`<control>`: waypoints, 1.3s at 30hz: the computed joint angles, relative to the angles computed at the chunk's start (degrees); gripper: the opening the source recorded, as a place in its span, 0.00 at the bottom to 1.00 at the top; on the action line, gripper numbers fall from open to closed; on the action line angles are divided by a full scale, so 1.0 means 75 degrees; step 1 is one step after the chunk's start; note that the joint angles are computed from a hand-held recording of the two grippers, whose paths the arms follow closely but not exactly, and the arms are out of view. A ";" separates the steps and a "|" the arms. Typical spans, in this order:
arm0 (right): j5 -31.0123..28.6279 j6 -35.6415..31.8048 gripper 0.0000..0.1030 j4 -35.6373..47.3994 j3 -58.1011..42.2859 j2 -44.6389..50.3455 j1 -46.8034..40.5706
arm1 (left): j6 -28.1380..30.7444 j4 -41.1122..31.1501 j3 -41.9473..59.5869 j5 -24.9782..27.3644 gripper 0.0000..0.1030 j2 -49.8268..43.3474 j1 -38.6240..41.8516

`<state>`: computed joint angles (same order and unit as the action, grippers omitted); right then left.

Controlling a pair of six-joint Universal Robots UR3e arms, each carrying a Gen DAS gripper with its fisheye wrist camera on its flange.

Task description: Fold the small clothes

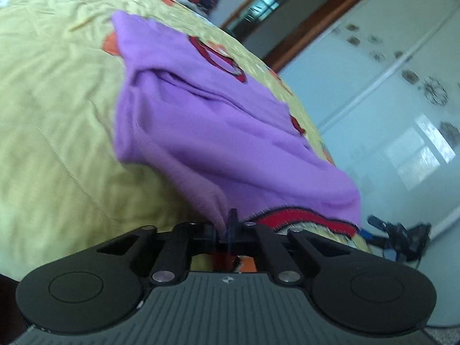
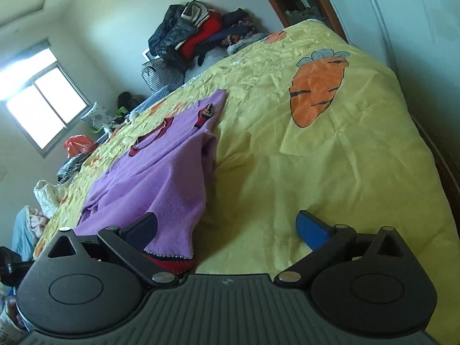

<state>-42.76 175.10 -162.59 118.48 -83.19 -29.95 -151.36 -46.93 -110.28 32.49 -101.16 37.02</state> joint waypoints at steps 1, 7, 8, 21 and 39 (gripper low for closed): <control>-0.0116 -0.0256 1.00 0.0313 -0.0180 -0.0012 0.0083 | 0.0214 -0.0090 -0.0132 -0.0112 0.04 0.0145 0.0076; -0.1255 -0.0888 1.00 0.0325 -0.0081 -0.0390 0.0811 | 0.0518 -0.0218 -0.1000 -0.0321 0.03 0.1150 0.0936; -0.1088 -0.1073 1.00 0.0222 0.0018 -0.0359 0.0838 | 0.0423 -0.0164 -0.1024 -0.0275 0.02 0.1138 0.1063; 0.0957 -0.1111 0.07 0.0855 -0.0125 0.0487 0.0382 | 0.0000 -0.0254 -0.0529 -0.0233 0.70 0.0631 0.0879; 0.2347 0.0830 0.07 -0.1447 0.0935 0.0466 -0.0135 | 0.1434 -0.1999 -0.1206 -0.1256 0.02 0.1213 0.1477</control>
